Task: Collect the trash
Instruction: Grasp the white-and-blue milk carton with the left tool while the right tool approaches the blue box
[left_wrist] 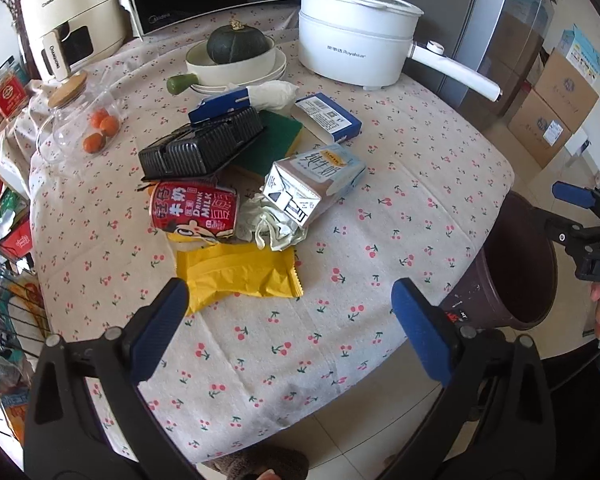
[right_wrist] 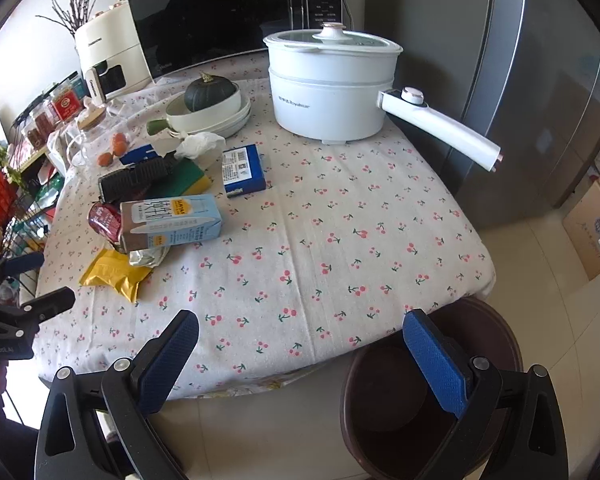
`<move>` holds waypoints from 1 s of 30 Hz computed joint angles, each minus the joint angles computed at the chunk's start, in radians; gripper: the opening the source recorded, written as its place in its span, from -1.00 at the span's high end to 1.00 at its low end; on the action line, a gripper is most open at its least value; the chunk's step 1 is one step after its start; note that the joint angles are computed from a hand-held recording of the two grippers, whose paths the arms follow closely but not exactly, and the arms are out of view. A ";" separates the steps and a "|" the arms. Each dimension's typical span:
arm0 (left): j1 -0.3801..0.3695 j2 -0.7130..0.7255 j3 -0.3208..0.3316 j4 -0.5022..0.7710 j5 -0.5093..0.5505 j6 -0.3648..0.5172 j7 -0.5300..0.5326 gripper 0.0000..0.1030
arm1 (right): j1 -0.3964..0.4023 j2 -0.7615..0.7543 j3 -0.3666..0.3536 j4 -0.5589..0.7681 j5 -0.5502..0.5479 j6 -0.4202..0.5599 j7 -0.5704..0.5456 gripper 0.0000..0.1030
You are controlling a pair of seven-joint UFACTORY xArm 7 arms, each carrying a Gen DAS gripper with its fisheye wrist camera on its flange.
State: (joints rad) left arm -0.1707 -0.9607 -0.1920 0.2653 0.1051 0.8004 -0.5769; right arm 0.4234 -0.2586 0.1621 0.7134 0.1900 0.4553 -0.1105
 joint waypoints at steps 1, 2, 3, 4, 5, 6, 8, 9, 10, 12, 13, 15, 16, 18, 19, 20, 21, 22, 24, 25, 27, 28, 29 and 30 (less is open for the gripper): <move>-0.001 0.054 0.031 0.033 0.006 -0.002 0.050 -0.94 | 0.011 0.027 -0.023 0.027 0.034 0.028 -0.038 -1.00; 0.002 0.113 0.052 0.067 0.012 -0.009 0.093 -0.93 | 0.006 0.045 -0.031 0.044 0.047 0.035 -0.052 -1.00; 0.008 0.177 0.059 0.103 0.018 -0.023 0.127 -0.92 | -0.010 0.061 -0.025 0.057 0.028 0.033 -0.040 -1.00; 0.015 0.239 0.059 0.140 0.029 -0.031 0.156 -0.92 | -0.026 0.074 -0.019 0.072 0.004 0.033 -0.030 -1.00; 0.029 0.300 0.053 0.176 0.045 -0.038 0.176 -0.91 | -0.037 0.086 -0.017 0.083 -0.015 0.029 -0.026 -1.00; 0.035 0.361 0.053 0.213 0.054 -0.042 0.199 -0.90 | -0.048 0.095 -0.015 0.092 -0.030 0.029 -0.022 -1.00; 0.038 0.477 0.057 0.286 0.062 -0.041 0.244 -0.87 | -0.062 0.117 -0.021 0.113 -0.034 0.045 -0.032 -1.00; 0.039 0.532 0.056 0.322 0.070 -0.035 0.264 -0.82 | -0.067 0.127 -0.024 0.122 -0.027 0.055 -0.042 -1.00; 0.040 0.587 0.050 0.360 0.083 -0.021 0.277 -0.80 | -0.073 0.137 -0.027 0.130 -0.024 0.065 -0.053 -1.00; 0.036 0.676 0.039 0.419 0.115 0.005 0.295 -0.67 | -0.087 0.150 -0.028 0.137 -0.031 0.073 -0.059 -1.00; 0.030 0.717 0.038 0.448 0.128 0.023 0.304 -0.63 | -0.093 0.153 -0.028 0.138 -0.036 0.073 -0.060 -1.00; 0.022 0.788 0.038 0.498 0.154 0.064 0.300 -0.43 | -0.103 0.157 -0.031 0.138 -0.032 0.079 -0.068 -1.00; 0.017 0.814 0.044 0.516 0.153 0.079 0.299 -0.40 | -0.107 0.159 -0.031 0.138 -0.029 0.081 -0.069 -1.00; 0.010 0.848 0.056 0.535 0.153 0.092 0.282 -0.32 | -0.115 0.162 -0.033 0.138 -0.025 0.085 -0.070 -1.00; 0.008 0.857 0.060 0.537 0.160 0.094 0.262 -0.32 | -0.117 0.160 -0.031 0.134 -0.027 0.083 -0.068 -1.00; 0.006 0.859 0.066 0.535 0.161 0.093 0.248 -0.25 | -0.120 0.159 -0.030 0.133 -0.032 0.083 -0.065 -1.00; 0.005 0.852 0.071 0.526 0.154 0.081 0.237 -0.17 | -0.122 0.159 -0.029 0.132 -0.036 0.083 -0.061 -1.00; 0.005 0.833 0.077 0.511 0.144 0.061 0.227 -0.14 | -0.122 0.158 -0.028 0.131 -0.038 0.083 -0.061 -1.00; 0.008 0.779 0.088 0.470 0.104 0.016 0.213 -0.02 | -0.121 0.157 -0.025 0.129 -0.041 0.083 -0.058 -1.00; 0.010 0.745 0.090 0.442 0.088 -0.008 0.200 -0.02 | -0.120 0.156 -0.024 0.129 -0.042 0.083 -0.057 -1.00; 0.016 0.665 0.090 0.383 0.065 -0.047 0.178 -0.02 | -0.115 0.159 -0.019 0.133 -0.040 0.086 -0.053 -1.00; 0.019 0.621 0.089 0.350 0.053 -0.069 0.164 -0.02 | -0.112 0.161 -0.016 0.134 -0.040 0.086 -0.050 -1.00; 0.022 0.568 0.090 0.310 0.035 -0.096 0.149 -0.02 | -0.108 0.165 -0.013 0.138 -0.039 0.086 -0.046 -1.00; 0.023 0.516 0.091 0.268 0.012 -0.127 0.131 -0.02 | -0.104 0.170 -0.009 0.142 -0.040 0.085 -0.042 -1.00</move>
